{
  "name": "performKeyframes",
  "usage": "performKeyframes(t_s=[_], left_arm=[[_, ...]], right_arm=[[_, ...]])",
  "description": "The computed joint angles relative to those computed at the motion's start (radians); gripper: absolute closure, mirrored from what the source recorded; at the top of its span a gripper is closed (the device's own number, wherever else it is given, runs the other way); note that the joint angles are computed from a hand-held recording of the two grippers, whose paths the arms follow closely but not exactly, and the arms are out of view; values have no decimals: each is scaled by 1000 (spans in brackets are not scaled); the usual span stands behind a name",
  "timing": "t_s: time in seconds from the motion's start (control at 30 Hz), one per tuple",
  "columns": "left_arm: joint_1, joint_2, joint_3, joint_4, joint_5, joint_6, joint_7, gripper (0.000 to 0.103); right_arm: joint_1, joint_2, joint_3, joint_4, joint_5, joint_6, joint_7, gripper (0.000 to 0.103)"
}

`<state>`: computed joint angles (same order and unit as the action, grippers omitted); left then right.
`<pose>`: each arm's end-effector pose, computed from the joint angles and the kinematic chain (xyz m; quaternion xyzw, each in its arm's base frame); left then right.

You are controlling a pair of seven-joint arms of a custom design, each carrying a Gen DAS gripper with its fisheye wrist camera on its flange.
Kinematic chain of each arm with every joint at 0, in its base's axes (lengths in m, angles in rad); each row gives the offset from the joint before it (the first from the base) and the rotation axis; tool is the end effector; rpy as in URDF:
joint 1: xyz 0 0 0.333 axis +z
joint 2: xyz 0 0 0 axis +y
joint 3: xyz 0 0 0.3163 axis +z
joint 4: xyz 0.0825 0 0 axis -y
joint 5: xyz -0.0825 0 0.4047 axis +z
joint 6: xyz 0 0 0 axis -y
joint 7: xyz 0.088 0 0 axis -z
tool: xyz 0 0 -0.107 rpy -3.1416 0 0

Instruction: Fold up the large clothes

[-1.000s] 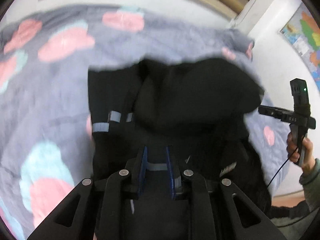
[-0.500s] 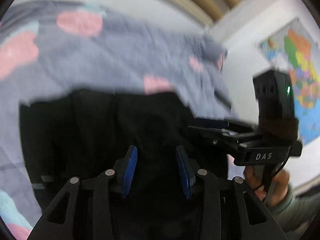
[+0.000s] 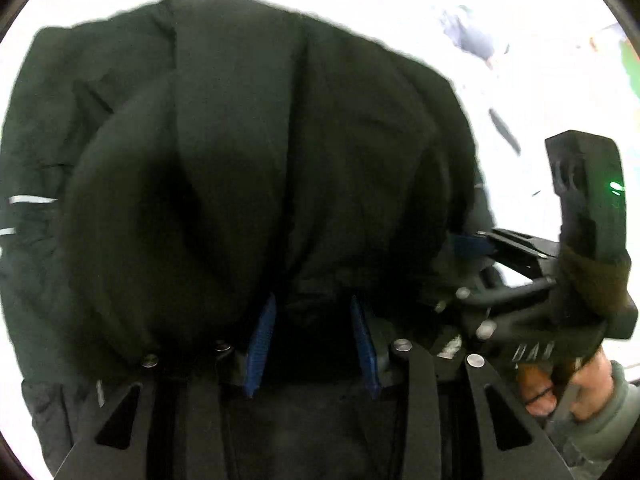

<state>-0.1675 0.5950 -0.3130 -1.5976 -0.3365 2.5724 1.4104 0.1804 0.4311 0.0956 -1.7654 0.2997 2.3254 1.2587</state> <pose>0.6782 -0.3053 0.3287 0.6858 -0.6746 0.2582 0.0887 0.6592 0.1863 0.3230 -0.8200 0.5528 0.0479 0.1408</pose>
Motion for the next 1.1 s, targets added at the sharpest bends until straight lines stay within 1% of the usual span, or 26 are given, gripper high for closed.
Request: performKeyframes(t_s=[0.03,0.1,0.17,0.2,0.23,0.27,0.3,0.33,0.4,0.43,0.47,0.5,0.53,0.6,0.67,0.73,0.8,0.83,0.87,0.9,0.97,1.0,1.07,1.1], left_arm=[[11,-25,-11,-22,-15,14,9,64],[55,-74,-51,-77,-83,62,71,63],[98,-114,-91,-116,-175,126,137,63],[112,-122,-103,-122,-216,153,162,63],[116,-123,-103,-121,-243,172,172,63],[105,-115,-85,-108,-242,182,156,63],[94,-101,-66,-90,-230,179,138,63],[79,-83,-43,-68,-207,165,108,63],[39,-28,14,-7,-134,106,16,64],[33,-5,23,14,-112,86,-9,64],[38,44,19,50,-107,64,-21,66],[64,71,-12,58,-137,76,-5,66],[101,98,-55,56,-196,110,12,66],[141,113,-100,47,-263,142,17,69],[150,107,-108,44,-274,146,21,70],[145,66,-104,1,-270,156,20,70],[123,-5,-91,-63,-275,161,9,70],[118,-13,-89,-66,-242,177,-9,69],[104,-55,-74,-105,-237,180,-19,69],[107,-96,-79,-150,-248,190,-21,66],[146,-167,-123,-239,-336,208,21,62],[169,-220,-150,-305,-412,223,50,61],[158,-308,-143,-404,-476,240,49,61],[143,-363,-128,-464,-488,254,27,61]], right_arm=[[-24,-9,12,6,42,-20,-22,21],[-62,-35,23,11,122,-47,-61,22],[-79,-65,21,11,173,-34,-89,22],[-79,-76,16,14,187,-14,-98,22],[-75,-81,11,19,190,10,-100,22],[-66,-79,3,32,181,46,-92,22],[-60,-74,-3,37,169,69,-86,22],[-44,-50,-16,65,131,91,-54,22],[-14,20,-43,136,42,91,29,22],[-5,61,-51,183,5,64,71,22],[5,115,-59,230,-32,38,108,26],[24,144,-62,249,-66,33,149,27],[34,189,-67,280,-95,20,180,27],[46,228,-69,304,-133,29,231,26],[62,244,-74,332,-175,18,277,24],[50,244,-58,341,-172,1,297,24],[17,211,-29,312,-130,-3,283,24],[-3,179,-12,276,-100,9,265,24],[-24,128,3,219,-65,31,240,24],[-35,87,9,171,-42,47,221,24],[-51,-16,13,49,-1,85,184,24],[-54,-51,10,7,13,94,171,24],[-59,-130,-3,-93,37,107,150,24],[-59,-164,-15,-135,37,104,158,24]])
